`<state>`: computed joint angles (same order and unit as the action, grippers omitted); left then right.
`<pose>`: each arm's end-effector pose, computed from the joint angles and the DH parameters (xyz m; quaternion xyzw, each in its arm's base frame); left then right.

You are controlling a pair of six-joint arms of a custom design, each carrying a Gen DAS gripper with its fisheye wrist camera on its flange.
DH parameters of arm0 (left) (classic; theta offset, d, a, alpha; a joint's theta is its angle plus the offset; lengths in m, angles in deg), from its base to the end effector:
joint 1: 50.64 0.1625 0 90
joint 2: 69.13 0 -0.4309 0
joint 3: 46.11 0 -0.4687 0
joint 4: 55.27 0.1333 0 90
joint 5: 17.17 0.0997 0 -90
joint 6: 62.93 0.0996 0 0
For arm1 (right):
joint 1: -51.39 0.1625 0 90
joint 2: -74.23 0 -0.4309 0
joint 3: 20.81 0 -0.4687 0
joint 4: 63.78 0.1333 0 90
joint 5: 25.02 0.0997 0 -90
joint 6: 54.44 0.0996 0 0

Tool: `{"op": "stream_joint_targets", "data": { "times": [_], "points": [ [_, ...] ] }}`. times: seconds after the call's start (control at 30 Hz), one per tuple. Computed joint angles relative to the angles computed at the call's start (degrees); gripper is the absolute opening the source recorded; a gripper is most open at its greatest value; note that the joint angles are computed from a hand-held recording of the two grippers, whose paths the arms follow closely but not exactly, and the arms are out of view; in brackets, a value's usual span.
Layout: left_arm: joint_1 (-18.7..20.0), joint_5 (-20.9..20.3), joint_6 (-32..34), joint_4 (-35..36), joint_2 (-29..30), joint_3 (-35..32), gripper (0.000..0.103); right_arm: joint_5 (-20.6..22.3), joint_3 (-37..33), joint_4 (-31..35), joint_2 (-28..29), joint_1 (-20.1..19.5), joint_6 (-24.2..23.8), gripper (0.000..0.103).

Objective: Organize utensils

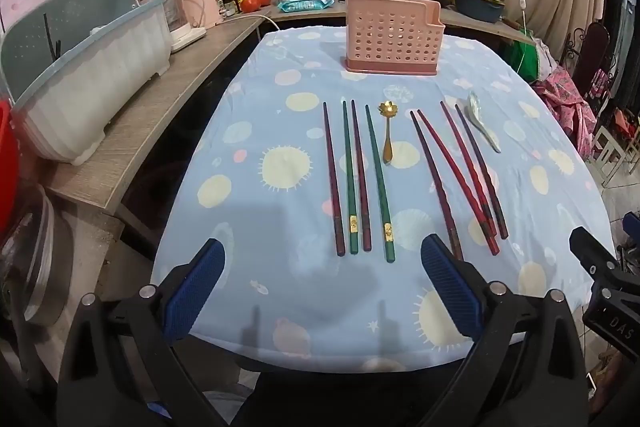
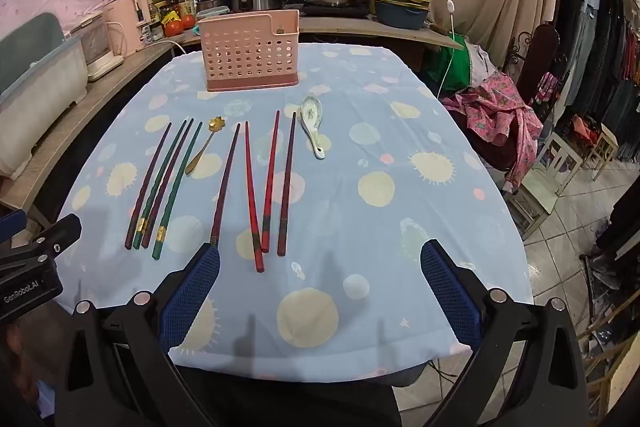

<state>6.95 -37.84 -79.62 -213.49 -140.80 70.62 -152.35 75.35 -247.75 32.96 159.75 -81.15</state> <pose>-0.1154 -0.6044 0.2467 -0.0029 0.8138 -0.3817 0.4382 0.2962 -0.6611 0.0647 0.2433 -0.8657 0.2941 0.3239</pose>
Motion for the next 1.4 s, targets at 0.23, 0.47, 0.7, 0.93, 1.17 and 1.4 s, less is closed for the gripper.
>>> {"op": "stream_joint_targets", "data": {
  "times": [0.23, 0.47, 0.7, 0.93, 1.17, 1.4],
  "points": [
    [0.1, -0.1, -4.0, 5.4, -0.3, -0.6, 0.094, -0.3, -0.1, 0.2, 0.0, 0.1, -0.3, 0.096],
    [-0.1, 0.0, -5.0, 6.5, 0.1, -0.6, 0.094, -0.4, -0.3, 0.5, 0.1, 0.1, -0.1, 0.096],
    [0.7, -1.1, -4.8, 7.7, -0.5, -1.5, 0.094, -0.3, -0.3, 0.8, 0.0, 0.1, 0.1, 0.096],
    [0.9, -1.2, -4.6, 7.6, -0.3, -1.7, 0.094, -0.3, -0.5, 0.8, 0.2, 0.1, 0.0, 0.096],
    [1.2, -1.4, -4.3, 7.2, 0.0, -2.0, 0.094, -0.2, -0.5, 0.9, 0.2, 0.0, 0.1, 0.096],
    [1.1, -1.3, -4.3, 7.1, -0.2, -1.7, 0.094, -0.2, -0.5, 0.7, 0.4, -0.1, 0.1, 0.096]
  ]
}}
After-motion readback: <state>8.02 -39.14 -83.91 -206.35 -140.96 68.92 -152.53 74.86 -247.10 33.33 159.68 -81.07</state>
